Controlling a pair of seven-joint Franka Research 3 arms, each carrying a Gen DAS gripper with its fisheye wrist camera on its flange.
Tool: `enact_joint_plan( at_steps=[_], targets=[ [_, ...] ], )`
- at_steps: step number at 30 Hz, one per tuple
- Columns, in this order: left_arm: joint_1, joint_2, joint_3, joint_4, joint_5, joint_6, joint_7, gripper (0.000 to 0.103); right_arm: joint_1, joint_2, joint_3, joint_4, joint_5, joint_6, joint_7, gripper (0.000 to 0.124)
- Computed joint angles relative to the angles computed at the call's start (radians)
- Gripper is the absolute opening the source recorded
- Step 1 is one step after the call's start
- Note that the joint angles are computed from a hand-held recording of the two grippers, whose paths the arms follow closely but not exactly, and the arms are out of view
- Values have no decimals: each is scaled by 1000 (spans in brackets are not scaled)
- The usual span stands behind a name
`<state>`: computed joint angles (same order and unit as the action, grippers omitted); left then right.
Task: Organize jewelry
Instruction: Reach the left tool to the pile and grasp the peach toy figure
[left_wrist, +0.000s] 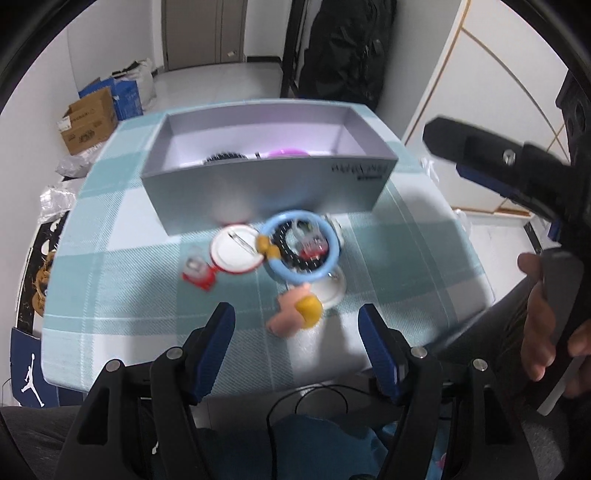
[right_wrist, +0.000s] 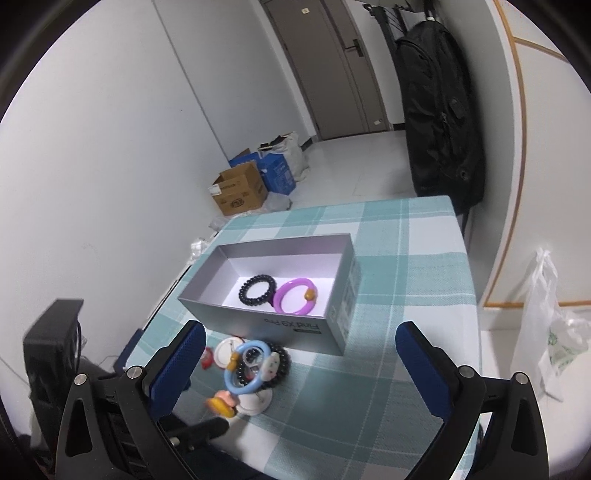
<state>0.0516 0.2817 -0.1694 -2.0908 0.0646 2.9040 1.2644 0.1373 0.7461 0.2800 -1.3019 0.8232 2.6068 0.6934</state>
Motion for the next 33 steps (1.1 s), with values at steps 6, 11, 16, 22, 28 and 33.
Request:
enact_joint_plan(
  at_steps=[6,11,16,22,28,33],
  targets=[
    [-1,4,1,8,1,-39,-3,65,-4,-6,-2,-9,2,6,12,103],
    [-2,5,-2,9,-6,-35,15,64,-5,-7,-2,-10,1,7,14,103],
    [-15,19,12,25,20,-51,0,41,-3,-9,-4,-13,-3,5,17,103],
    [-19,21,15,28,37,-56,1,28,4,-7,-14,-8,-18,-2,40,103],
    [20,13,-26,14,-36,-26,74,27,9,-4,-21,-6,-34,-1,66,103],
    [23,4,-35,7,-55,0,100,27,10,0,-24,-4,-47,4,90,103]
  ],
)
